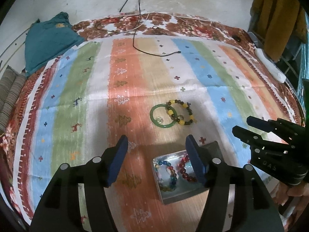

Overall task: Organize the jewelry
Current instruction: 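Withdraw both open grippers from the tin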

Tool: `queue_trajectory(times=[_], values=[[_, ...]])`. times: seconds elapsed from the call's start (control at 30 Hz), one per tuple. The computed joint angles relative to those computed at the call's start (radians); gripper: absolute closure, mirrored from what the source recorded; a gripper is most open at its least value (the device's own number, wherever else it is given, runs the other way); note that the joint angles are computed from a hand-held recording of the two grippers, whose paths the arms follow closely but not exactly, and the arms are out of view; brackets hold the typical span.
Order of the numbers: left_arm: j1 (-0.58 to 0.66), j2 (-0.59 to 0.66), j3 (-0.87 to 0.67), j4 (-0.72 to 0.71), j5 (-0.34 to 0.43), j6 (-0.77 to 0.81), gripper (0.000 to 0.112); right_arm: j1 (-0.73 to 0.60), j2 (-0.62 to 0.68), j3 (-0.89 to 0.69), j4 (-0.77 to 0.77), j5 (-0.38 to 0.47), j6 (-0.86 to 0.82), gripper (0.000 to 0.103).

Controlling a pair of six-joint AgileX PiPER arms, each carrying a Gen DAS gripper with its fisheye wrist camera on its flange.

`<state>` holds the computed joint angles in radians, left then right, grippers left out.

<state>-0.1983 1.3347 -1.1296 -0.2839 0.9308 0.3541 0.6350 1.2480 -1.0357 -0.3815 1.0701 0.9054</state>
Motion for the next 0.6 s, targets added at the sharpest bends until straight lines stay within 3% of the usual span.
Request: queue_trajectory(times=[0.13, 0.2, 0.37, 0.6], values=[[0.001, 0.029, -0.013, 0.006, -0.026, -0.019, 0.048, -0.041, 0.028, -0.009, 0.016, -0.021, -0.039, 0.047], [-0.005, 0.042, -0.014, 0.026, -0.057, -0.056, 0.040, -0.052, 0.042, -0.014, 0.022, -0.029, -0.052, 0.046], [-0.023, 0.075, -0.032, 0.054, -0.095, -0.087, 0.033, -0.069, 0.072, -0.036, 0.017, -0.030, -0.065, 0.037], [-0.049, 0.157, -0.077, 0.111, -0.123, -0.129, 0.029, -0.159, 0.103, -0.032, 0.056, -0.070, -0.121, 0.036]])
